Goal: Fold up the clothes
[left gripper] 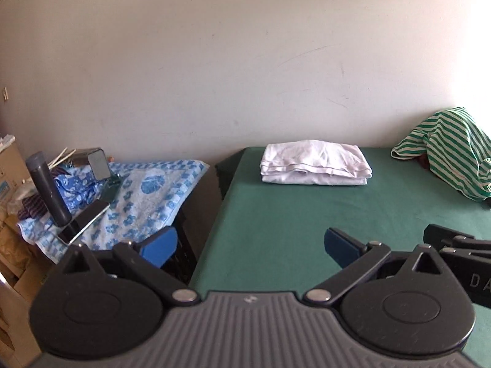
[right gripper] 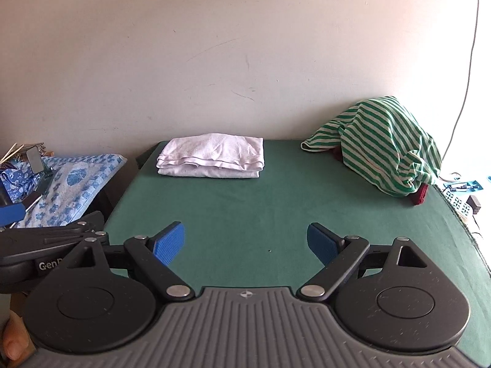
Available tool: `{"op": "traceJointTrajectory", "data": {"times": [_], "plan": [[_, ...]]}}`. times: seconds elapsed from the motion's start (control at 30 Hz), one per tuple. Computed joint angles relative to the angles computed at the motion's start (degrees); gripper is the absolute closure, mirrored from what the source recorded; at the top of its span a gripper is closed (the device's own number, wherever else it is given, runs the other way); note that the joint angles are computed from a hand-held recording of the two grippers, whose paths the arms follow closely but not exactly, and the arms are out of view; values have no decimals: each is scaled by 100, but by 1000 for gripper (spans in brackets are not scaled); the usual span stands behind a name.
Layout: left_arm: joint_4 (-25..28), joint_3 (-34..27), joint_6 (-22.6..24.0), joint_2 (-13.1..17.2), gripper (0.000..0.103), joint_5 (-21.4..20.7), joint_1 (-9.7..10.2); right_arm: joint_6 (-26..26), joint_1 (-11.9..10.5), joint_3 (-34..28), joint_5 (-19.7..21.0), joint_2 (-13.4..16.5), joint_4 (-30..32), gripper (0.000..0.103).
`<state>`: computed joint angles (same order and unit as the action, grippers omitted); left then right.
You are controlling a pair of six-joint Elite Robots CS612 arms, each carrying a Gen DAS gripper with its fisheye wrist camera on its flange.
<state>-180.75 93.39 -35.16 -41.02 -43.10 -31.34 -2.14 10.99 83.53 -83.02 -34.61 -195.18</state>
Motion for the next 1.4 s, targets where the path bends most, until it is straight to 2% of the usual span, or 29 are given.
{"op": "traceJointTrajectory", "data": {"times": [0.1,0.33,0.67,0.9,1.4], "plan": [[20,32,22,-9,1,10,-20,68,5,12,19,-3,-17,14],[91,109,-197,-55,0,-366,42,94,25,50,-17,-14,-2,14],[-26,134,-234,-50,1,-230,44,-24,35,93,74,-26,-41,13],[-45,101,-184,-24,1,-302,62,1,25,77,133,-27,28,13],[-13,10,-40,40,1,-354,60,288,-42,62,330,-10,148,13]]}}
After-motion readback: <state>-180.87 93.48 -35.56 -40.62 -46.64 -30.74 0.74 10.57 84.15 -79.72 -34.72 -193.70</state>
